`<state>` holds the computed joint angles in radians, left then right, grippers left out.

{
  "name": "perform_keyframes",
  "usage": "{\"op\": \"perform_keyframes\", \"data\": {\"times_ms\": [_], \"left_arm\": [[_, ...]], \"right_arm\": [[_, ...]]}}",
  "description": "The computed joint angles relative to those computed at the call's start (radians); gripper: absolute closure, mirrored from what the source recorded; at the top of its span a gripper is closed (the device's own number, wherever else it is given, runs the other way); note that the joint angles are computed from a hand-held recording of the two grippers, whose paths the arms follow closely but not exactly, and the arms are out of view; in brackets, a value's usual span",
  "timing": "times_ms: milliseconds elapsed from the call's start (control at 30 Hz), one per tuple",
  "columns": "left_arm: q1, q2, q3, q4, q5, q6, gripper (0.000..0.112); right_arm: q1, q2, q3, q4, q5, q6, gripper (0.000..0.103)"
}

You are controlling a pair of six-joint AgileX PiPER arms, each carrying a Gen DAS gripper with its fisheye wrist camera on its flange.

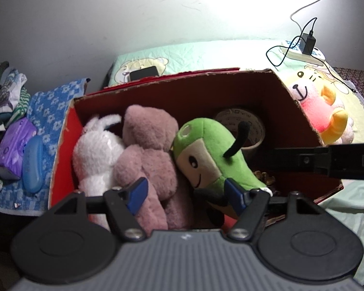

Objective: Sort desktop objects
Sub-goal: 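Withdraw the right gripper from the box back toward the bed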

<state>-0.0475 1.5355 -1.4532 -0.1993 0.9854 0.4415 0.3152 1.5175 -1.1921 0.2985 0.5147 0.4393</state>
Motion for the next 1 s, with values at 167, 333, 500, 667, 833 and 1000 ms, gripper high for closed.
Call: {"op": "perform_keyframes", "data": {"times_ms": [167,333,500,667,833,1000], "left_arm": [[-0.034,-0.02,0.02,0.074,-0.024,-0.071,0.039],[-0.074,-0.036,0.03,0.149,-0.037,-0.145,0.034],[-0.119,-0.059,0.054,0.234,-0.064,-0.218,0.034],[-0.152,-0.069,0.068,0.28,-0.078,-0.258,0.034],[-0.205,-0.077,0.059,0.358,-0.073,-0.358,0.034],[-0.286,-0.071,0.023,0.459,-0.031,-0.486,0.034]], "right_arm": [[0.005,-0.045,0.049,-0.039,-0.031,0.037,0.069],[0.004,-0.083,0.087,-0.084,-0.044,0.088,0.069],[0.008,-0.117,0.121,-0.152,-0.046,0.152,0.072],[-0.003,-0.153,0.163,-0.104,-0.076,0.103,0.072],[-0.056,-0.176,0.181,0.071,-0.073,-0.115,0.072],[-0.167,-0.191,0.191,0.32,-0.034,-0.412,0.069]]}}
